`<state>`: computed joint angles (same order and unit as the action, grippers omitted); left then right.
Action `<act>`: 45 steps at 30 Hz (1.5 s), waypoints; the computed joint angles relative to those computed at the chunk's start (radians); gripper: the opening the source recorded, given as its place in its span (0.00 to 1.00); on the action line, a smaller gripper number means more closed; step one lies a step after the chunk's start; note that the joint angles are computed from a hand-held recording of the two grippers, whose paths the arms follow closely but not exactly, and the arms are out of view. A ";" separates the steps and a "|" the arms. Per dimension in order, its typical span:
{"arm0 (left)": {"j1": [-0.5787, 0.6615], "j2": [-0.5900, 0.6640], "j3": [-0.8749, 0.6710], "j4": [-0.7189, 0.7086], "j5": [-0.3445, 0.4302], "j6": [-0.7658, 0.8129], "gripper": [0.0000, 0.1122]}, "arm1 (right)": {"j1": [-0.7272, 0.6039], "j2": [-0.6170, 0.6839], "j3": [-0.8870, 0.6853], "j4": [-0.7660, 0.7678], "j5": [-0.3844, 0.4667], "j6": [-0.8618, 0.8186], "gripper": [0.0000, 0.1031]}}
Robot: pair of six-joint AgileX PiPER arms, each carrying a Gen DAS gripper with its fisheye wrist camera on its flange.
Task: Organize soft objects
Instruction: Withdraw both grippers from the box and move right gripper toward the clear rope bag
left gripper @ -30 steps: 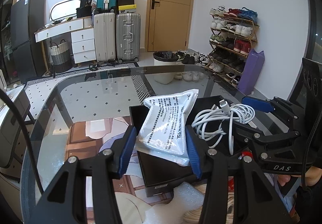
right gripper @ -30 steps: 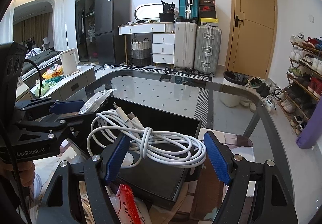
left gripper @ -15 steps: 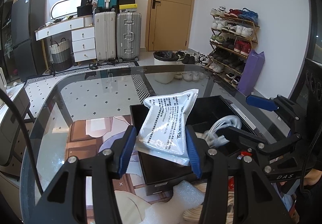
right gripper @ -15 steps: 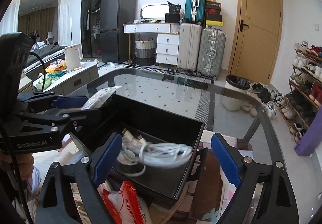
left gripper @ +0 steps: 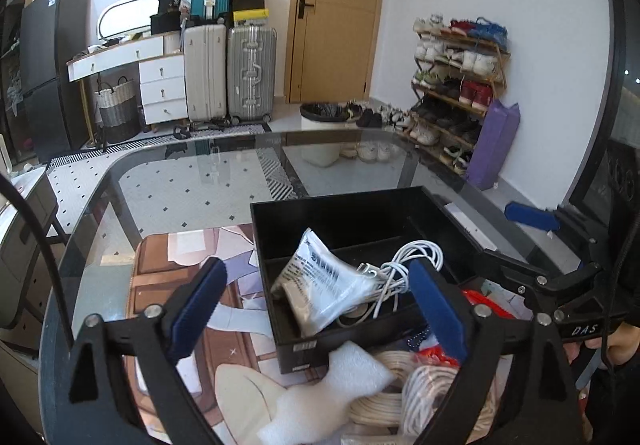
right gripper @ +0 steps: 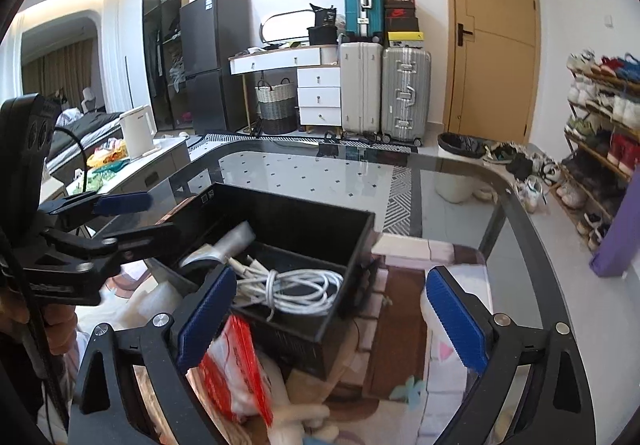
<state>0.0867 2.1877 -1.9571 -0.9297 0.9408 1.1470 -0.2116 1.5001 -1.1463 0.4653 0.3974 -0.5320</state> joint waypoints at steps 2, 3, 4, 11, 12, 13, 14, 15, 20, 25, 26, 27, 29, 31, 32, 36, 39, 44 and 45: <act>0.014 -0.017 0.033 -0.012 -0.007 0.014 0.88 | -0.021 -0.032 0.037 0.047 0.006 -0.030 0.95; 0.022 -0.026 0.052 -0.017 -0.011 0.021 0.88 | -0.031 -0.042 0.048 0.067 0.012 -0.043 0.95; 0.030 -0.034 0.068 -0.017 -0.011 0.027 0.88 | -0.049 -0.058 0.067 0.105 0.022 -0.070 0.96; 0.093 -0.100 0.217 -0.038 -0.014 0.097 0.88 | -0.109 -0.157 0.174 0.214 0.065 -0.162 0.96; 0.098 -0.108 0.232 -0.043 -0.015 0.104 0.88 | -0.114 -0.172 0.187 0.220 0.074 -0.169 0.97; 0.106 -0.120 0.257 -0.055 -0.021 0.122 0.88 | -0.108 -0.185 0.198 0.214 0.072 -0.161 0.97; 0.115 -0.133 0.284 -0.067 -0.025 0.141 0.88 | -0.100 -0.196 0.208 0.203 0.068 -0.150 0.97; 0.123 -0.140 0.300 -0.073 -0.025 0.154 0.88 | -0.092 -0.207 0.216 0.187 0.065 -0.133 0.97; 0.150 -0.190 0.392 -0.089 -0.034 0.236 0.88 | -0.065 -0.269 0.263 0.149 0.079 -0.091 0.97; 0.169 -0.229 0.459 -0.110 -0.031 0.302 0.88 | -0.030 -0.286 0.280 0.102 0.093 -0.043 0.97; 0.172 -0.234 0.468 -0.110 -0.028 0.305 0.88 | -0.018 -0.289 0.281 0.084 0.096 -0.031 0.97; 0.175 -0.238 0.472 -0.108 -0.022 0.306 0.88 | -0.012 -0.294 0.285 0.084 0.098 -0.034 0.97; 0.183 -0.250 0.493 -0.122 -0.018 0.328 0.88 | 0.001 -0.303 0.289 0.091 0.103 -0.044 0.97; 0.182 -0.258 0.505 -0.113 -0.023 0.335 0.88 | 0.010 -0.303 0.290 0.122 0.109 -0.073 0.97; 0.181 -0.259 0.505 -0.110 -0.026 0.335 0.88 | 0.014 -0.303 0.292 0.129 0.113 -0.081 0.97; 0.183 -0.255 0.503 -0.097 -0.019 0.322 0.88 | 0.043 -0.306 0.299 0.107 0.103 -0.058 0.97; 0.180 -0.252 0.498 -0.089 -0.010 0.313 0.88 | 0.030 -0.300 0.302 0.175 0.121 -0.129 0.97; 0.170 -0.261 0.519 -0.078 -0.018 0.337 0.88 | 0.017 -0.283 0.301 0.259 0.173 -0.233 0.97; 0.169 -0.262 0.521 -0.076 -0.016 0.340 0.88 | 0.018 -0.283 0.303 0.269 0.181 -0.249 0.97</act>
